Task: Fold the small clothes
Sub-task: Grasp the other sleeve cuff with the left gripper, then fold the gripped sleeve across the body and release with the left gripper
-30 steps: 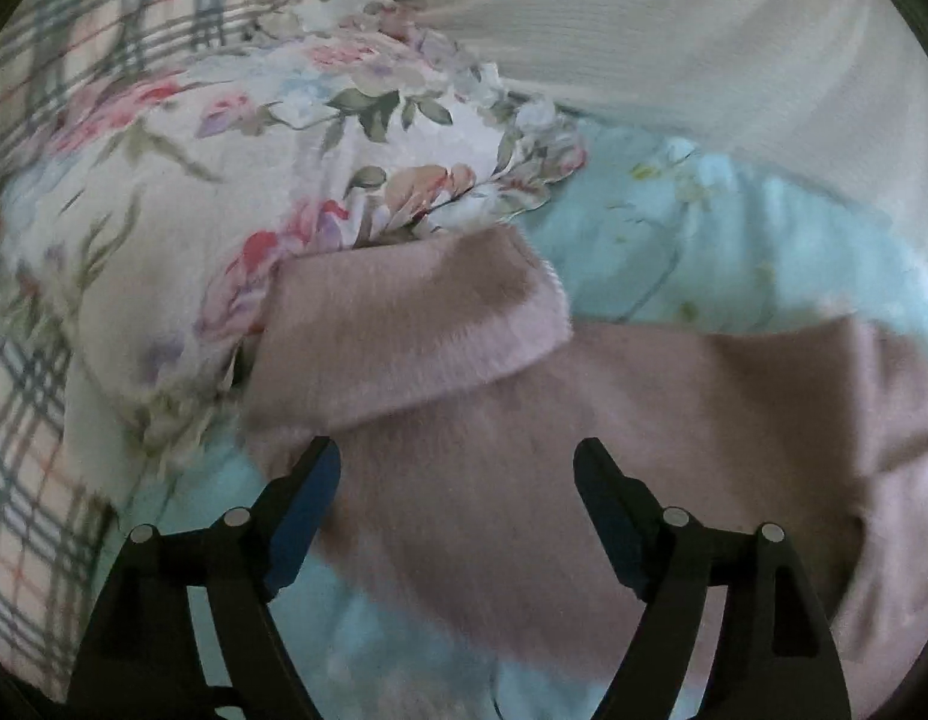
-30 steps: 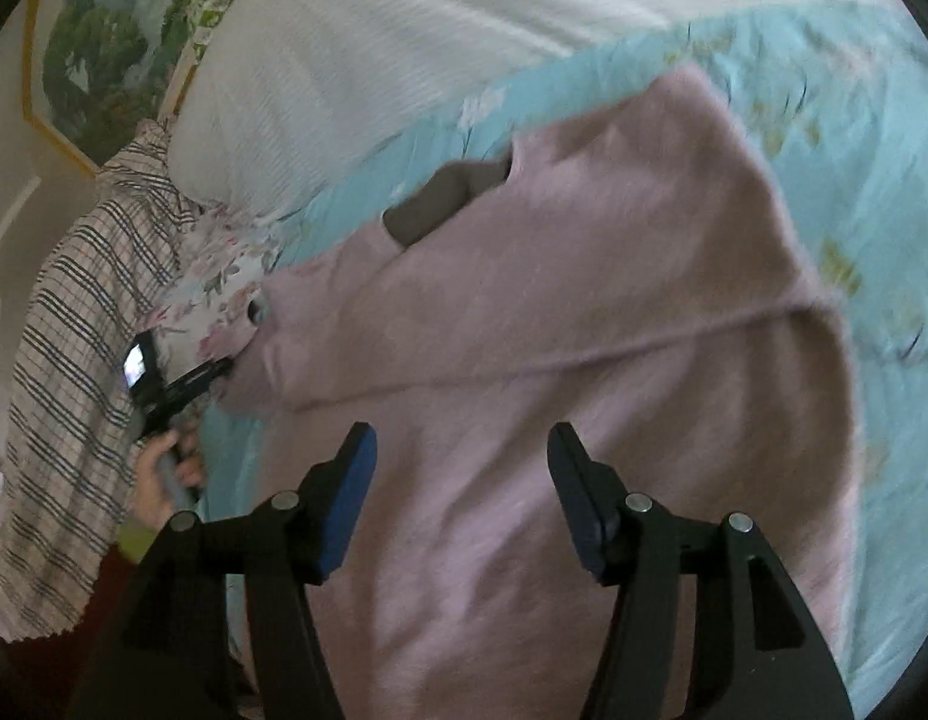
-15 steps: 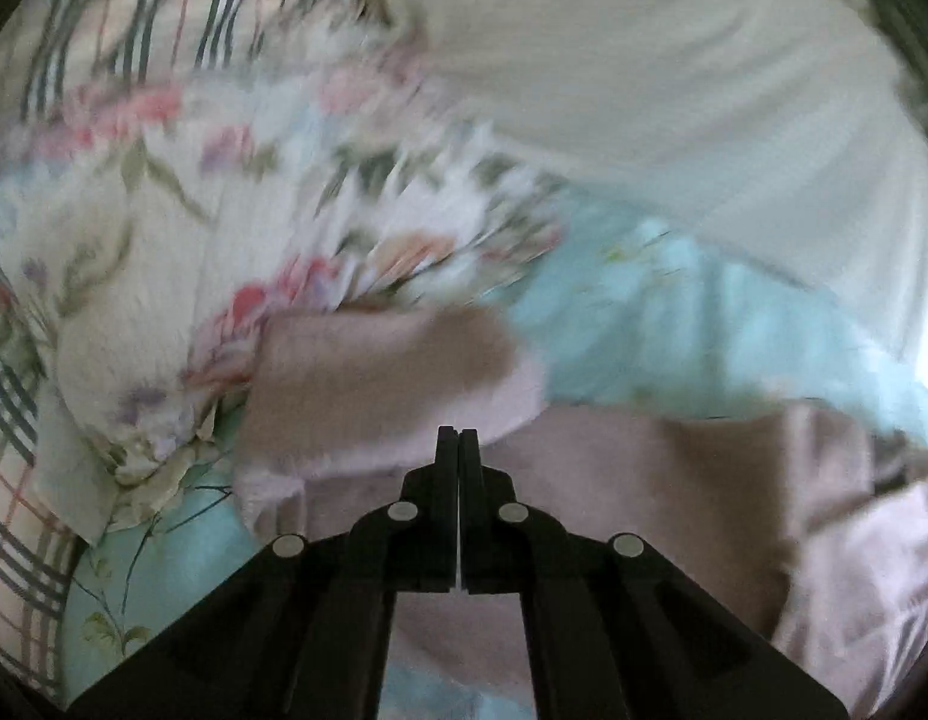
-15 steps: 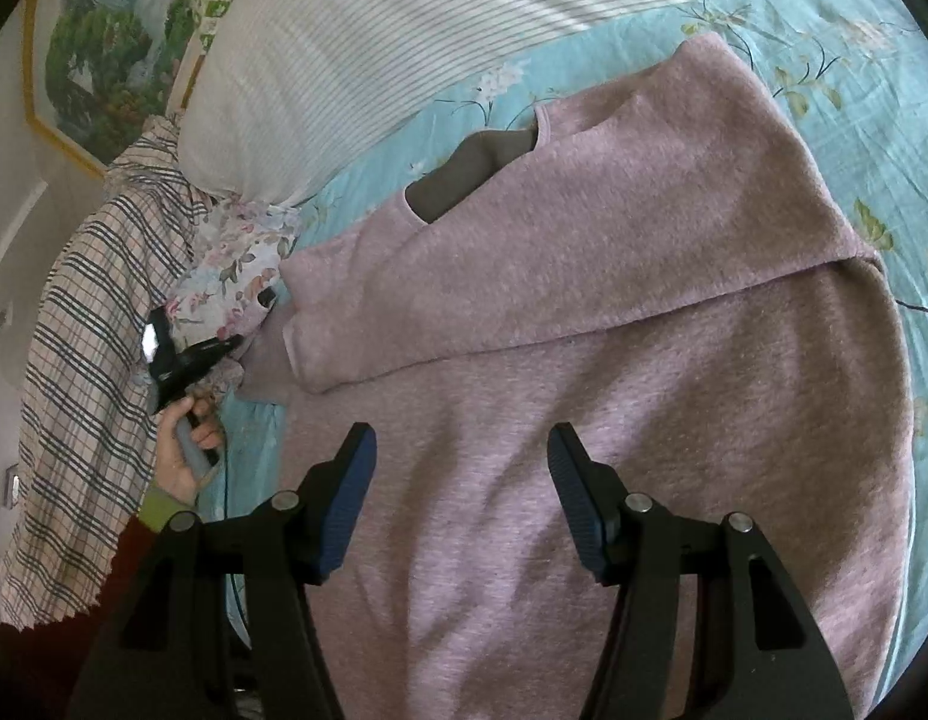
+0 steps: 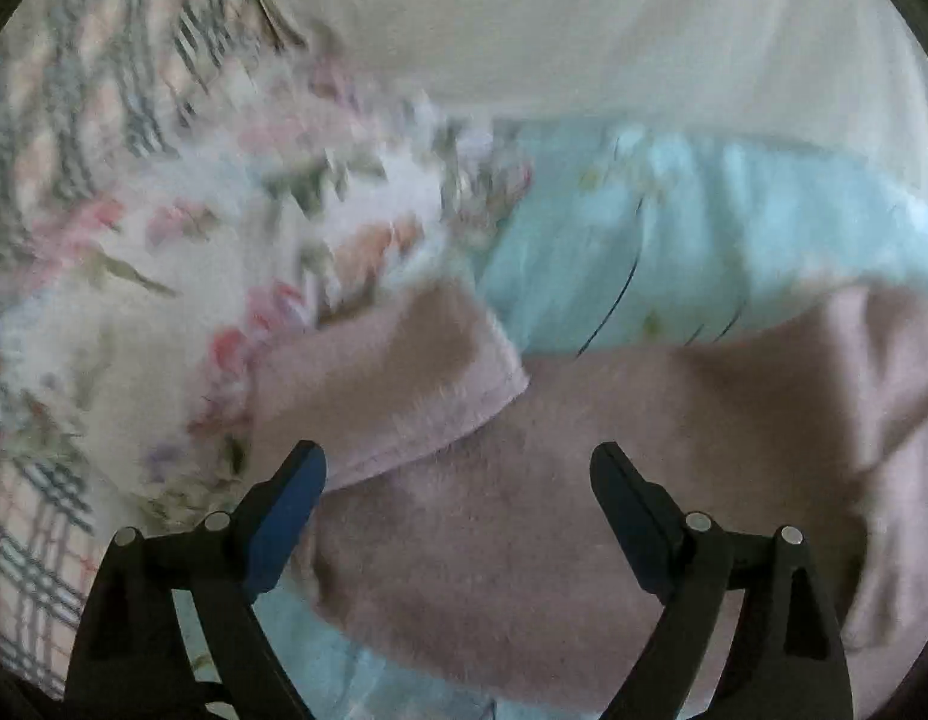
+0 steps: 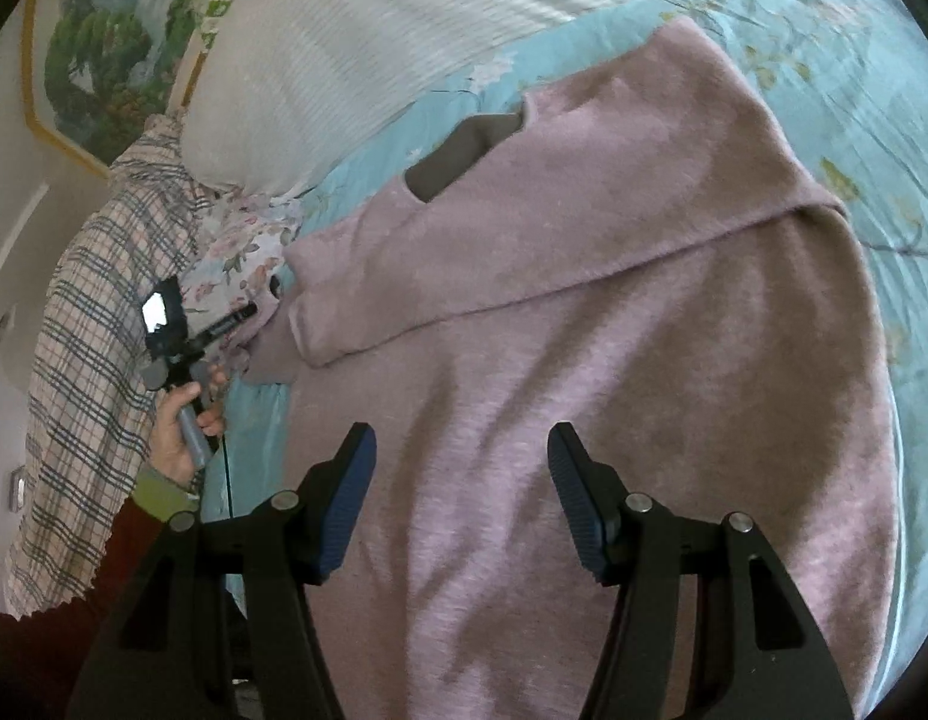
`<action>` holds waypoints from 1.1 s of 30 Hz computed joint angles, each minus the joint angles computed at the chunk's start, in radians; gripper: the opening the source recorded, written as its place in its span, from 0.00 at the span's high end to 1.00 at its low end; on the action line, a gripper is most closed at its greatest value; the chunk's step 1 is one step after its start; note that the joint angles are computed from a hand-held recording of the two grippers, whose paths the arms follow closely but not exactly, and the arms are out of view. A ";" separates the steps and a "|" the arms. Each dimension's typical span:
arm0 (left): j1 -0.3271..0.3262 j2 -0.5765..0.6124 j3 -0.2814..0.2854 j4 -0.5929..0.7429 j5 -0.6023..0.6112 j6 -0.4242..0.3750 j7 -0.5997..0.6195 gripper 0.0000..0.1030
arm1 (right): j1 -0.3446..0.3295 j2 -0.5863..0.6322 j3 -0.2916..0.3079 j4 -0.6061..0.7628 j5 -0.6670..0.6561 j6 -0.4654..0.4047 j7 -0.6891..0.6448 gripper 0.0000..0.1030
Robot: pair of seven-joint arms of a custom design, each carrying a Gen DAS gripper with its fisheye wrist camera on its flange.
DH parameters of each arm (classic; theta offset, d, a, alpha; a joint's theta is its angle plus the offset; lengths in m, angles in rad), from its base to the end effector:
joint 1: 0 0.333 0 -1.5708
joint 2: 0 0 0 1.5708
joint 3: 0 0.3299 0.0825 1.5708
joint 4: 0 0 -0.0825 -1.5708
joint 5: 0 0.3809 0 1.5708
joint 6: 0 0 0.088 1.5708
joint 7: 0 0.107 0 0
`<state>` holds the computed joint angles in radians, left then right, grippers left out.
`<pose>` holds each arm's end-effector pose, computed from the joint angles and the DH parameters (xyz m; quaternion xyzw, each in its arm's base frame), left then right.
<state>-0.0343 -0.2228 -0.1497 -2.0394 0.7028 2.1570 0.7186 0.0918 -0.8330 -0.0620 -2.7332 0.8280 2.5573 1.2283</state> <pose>0.5135 -0.0759 0.5976 -0.7671 0.5278 -0.0623 0.3594 0.3328 -0.0032 0.5344 -0.5739 0.6876 -0.0306 0.4438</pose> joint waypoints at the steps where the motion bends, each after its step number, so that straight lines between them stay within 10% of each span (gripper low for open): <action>1: 0.007 0.022 0.002 0.009 0.007 -0.016 -0.005 0.12 | -0.003 0.008 0.001 0.000 0.000 0.000 0.007 0.41; 5: 0.028 0.080 0.022 0.032 0.017 -0.005 -0.016 0.24 | 0.013 0.045 -0.008 0.012 0.021 0.003 0.002 0.41; 7: 0.039 0.083 0.043 0.040 -0.019 0.045 -0.019 0.98 | 0.025 0.058 -0.009 0.022 0.029 0.003 -0.008 0.41; 17: 0.038 -0.153 0.040 -0.135 -0.104 0.368 -0.122 0.97 | 0.061 0.059 -0.003 0.016 0.064 0.018 -0.052 0.41; 22: -0.071 -0.219 0.021 -0.154 -0.202 0.476 -0.062 0.97 | 0.062 0.023 0.002 -0.002 0.074 0.025 -0.054 0.41; 33: -0.267 0.186 -0.153 0.204 -0.231 0.491 -0.065 0.97 | 0.009 -0.046 -0.033 -0.035 0.079 0.076 -0.057 0.41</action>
